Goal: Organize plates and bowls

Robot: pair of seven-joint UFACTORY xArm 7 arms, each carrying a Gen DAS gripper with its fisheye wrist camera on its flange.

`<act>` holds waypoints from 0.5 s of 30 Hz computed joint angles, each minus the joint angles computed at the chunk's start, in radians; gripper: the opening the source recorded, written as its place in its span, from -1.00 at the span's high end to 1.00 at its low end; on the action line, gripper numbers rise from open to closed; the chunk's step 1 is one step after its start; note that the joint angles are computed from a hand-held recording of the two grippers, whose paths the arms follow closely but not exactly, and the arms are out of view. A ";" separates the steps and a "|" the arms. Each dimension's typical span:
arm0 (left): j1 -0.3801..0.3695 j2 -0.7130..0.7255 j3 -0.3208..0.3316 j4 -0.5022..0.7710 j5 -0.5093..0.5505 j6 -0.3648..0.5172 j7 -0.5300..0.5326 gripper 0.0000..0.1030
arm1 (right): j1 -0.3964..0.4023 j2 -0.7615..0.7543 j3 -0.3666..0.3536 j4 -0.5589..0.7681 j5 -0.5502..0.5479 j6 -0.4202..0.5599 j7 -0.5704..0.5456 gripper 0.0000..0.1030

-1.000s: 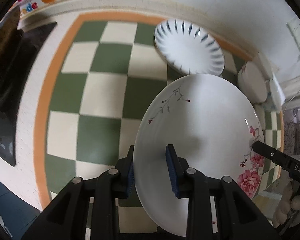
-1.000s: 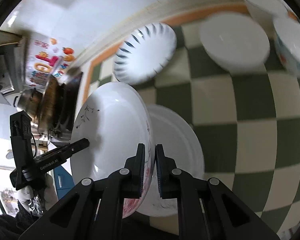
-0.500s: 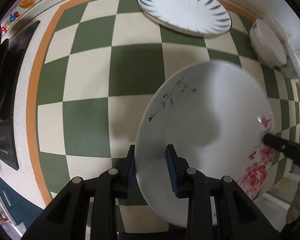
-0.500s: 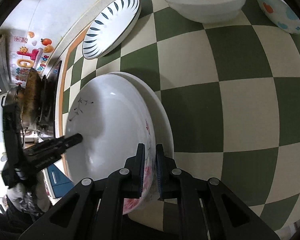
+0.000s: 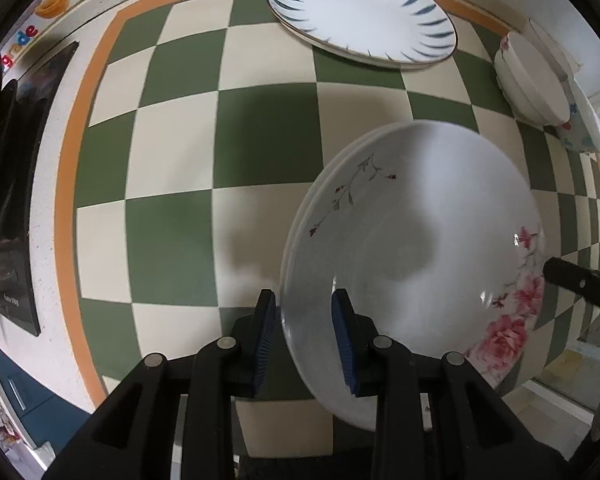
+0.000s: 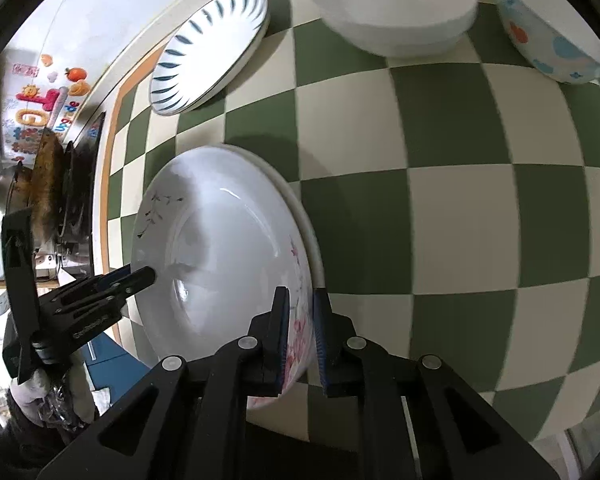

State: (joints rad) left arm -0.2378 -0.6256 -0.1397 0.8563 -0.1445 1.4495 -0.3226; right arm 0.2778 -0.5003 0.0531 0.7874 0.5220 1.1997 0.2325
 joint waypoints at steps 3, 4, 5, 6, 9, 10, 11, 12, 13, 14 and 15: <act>0.013 0.011 0.032 0.064 -0.024 0.013 0.004 0.48 | -0.016 0.005 -0.030 0.047 0.022 0.003 0.002 0.70; 0.020 0.021 0.037 0.093 -0.025 0.010 0.004 0.48 | -0.019 0.014 -0.036 0.066 0.031 0.000 -0.002 0.70; 0.028 0.042 0.045 0.137 -0.026 -0.001 0.007 0.47 | -0.022 0.035 -0.044 0.098 0.042 -0.004 -0.009 0.70; 0.035 0.060 0.048 0.167 -0.027 -0.011 0.009 0.47 | -0.023 0.060 -0.048 0.133 0.052 -0.008 -0.018 0.69; 0.060 0.154 0.055 0.283 -0.006 -0.052 0.017 0.45 | -0.025 0.165 -0.041 0.269 0.068 -0.030 -0.043 0.48; 0.072 0.196 0.054 0.322 0.013 -0.070 0.016 0.44 | -0.028 0.201 -0.035 0.309 0.066 -0.038 -0.048 0.33; 0.081 0.239 0.057 0.359 0.024 -0.085 0.018 0.44 | -0.032 0.239 -0.028 0.351 0.062 -0.048 -0.051 0.28; 0.087 0.252 0.063 0.362 0.025 -0.097 0.023 0.44 | -0.036 0.296 -0.018 0.409 0.050 -0.063 -0.048 0.22; 0.094 0.297 0.069 0.393 0.028 -0.107 0.027 0.43 | -0.041 0.338 -0.008 0.449 0.039 -0.072 -0.040 0.22; 0.098 0.336 0.071 0.421 0.030 -0.111 0.029 0.44 | -0.047 0.386 -0.002 0.495 0.026 -0.076 -0.035 0.22; 0.103 0.378 0.074 0.444 0.034 -0.116 0.030 0.44 | -0.053 0.452 0.006 0.554 -0.002 -0.077 -0.024 0.22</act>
State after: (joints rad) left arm -0.1346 -0.2475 -0.0658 1.3008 -0.1109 1.3338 -0.2929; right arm 0.2245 -0.0485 0.0595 1.3414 0.5203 1.1224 0.2087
